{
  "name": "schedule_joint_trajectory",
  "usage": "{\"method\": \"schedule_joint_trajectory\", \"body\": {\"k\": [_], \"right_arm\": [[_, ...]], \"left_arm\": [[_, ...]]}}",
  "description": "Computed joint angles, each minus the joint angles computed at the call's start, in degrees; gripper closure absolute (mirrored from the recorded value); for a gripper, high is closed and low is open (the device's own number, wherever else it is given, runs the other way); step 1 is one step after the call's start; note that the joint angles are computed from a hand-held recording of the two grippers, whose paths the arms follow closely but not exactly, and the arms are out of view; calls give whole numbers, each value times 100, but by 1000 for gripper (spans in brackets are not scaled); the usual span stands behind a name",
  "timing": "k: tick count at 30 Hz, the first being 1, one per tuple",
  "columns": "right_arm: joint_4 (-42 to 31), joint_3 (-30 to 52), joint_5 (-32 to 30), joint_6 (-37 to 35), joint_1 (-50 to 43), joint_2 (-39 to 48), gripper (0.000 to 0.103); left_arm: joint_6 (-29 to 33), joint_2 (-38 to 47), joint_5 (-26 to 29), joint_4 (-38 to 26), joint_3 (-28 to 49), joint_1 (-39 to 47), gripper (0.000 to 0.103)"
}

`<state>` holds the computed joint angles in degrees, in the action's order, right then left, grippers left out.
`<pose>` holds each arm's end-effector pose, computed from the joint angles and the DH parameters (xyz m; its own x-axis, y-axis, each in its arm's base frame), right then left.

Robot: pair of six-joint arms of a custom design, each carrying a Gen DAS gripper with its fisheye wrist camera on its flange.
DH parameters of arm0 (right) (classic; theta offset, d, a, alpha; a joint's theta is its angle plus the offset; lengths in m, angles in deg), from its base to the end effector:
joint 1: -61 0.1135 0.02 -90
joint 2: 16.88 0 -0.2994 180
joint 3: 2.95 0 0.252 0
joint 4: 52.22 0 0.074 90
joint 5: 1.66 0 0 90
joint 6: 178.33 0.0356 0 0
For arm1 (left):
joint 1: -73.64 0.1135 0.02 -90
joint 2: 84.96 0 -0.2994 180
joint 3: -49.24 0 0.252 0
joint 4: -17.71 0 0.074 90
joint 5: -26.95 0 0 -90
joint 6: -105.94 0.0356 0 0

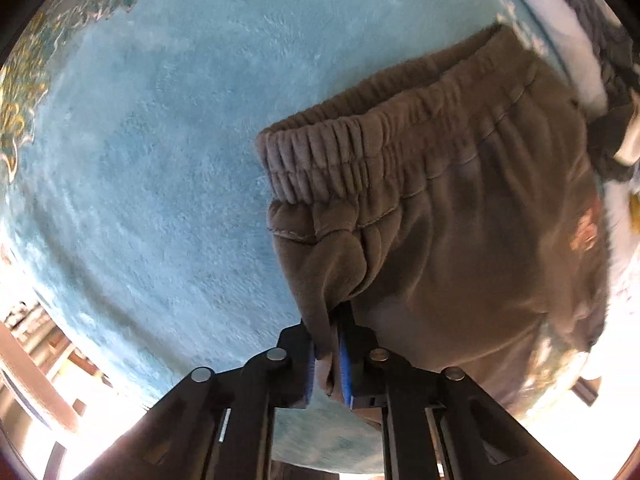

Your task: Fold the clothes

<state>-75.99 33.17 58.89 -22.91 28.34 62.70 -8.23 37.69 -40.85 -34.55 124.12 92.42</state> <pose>0.1689 -0.0875 0.1378 -0.0413 0.9670 0.2513 0.8348 -0.1048 0.5405 0.3189 0.0942 0.0737 -0.7030 -0.6395 0.3112 -0.7105 0.6506 -0.2681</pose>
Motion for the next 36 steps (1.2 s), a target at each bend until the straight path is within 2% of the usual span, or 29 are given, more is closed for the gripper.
{"method": "schedule_joint_trajectory", "body": {"k": [2, 4, 9, 14, 16, 18, 20, 23, 26, 27, 28, 29, 31, 36], "right_arm": [[-115, 347, -58, -1, 67, 117, 84], [-217, 831, -129, -126, 155, 387, 90], [-499, 2254, -193, -471, 459, 1308, 91], [-883, 4071, -164, -678, 792, 2406, 96], [-1183, 4873, -139, -842, 882, 2851, 96], [-1818, 5903, -121, -1155, 1000, 3488, 96], [-2469, 6884, -34, -1441, 1128, 4111, 96], [-2928, 7594, -113, -1552, 1241, 4690, 96], [-3587, 8084, 104, -1825, 1331, 5148, 96], [-3818, 8228, 148, -1918, 1354, 5315, 95], [-4046, 8374, 197, -2005, 1380, 5487, 90], [-4275, 8530, 249, -2088, 1406, 5664, 75], [-4581, 8753, 510, -2156, 1479, 5909, 53], [-5321, 9561, 1001, -1812, 1593, 6537, 52]], "left_arm": [[-304, -198, 300, -54, -11, 146, 96], [-533, -405, 598, -161, 49, 257, 96], [-935, -740, 1287, -528, 653, 263, 96], [-1054, 421, 1782, -1564, 3089, 560, 96], [-1579, 793, 1855, -1500, 3659, 343, 96], [-1913, 1249, 1795, -1596, 4327, 167, 96], [-2020, 1547, 1772, -1770, 4789, 120, 96], [-1969, 1866, 1700, -2050, 5262, 88, 96], [-1938, 2039, 1642, -2186, 5458, 65, 94], [-1939, 2026, 1634, -2154, 5388, 73, 94], [-1939, 2014, 1626, -2123, 5318, 81, 94], [-1939, 2003, 1618, -2092, 5250, 89, 94], [-1939, 1980, 1604, -2029, 5115, 106, 94], [-1938, 1885, 1614, -1852, 4813, 142, 94]]}}
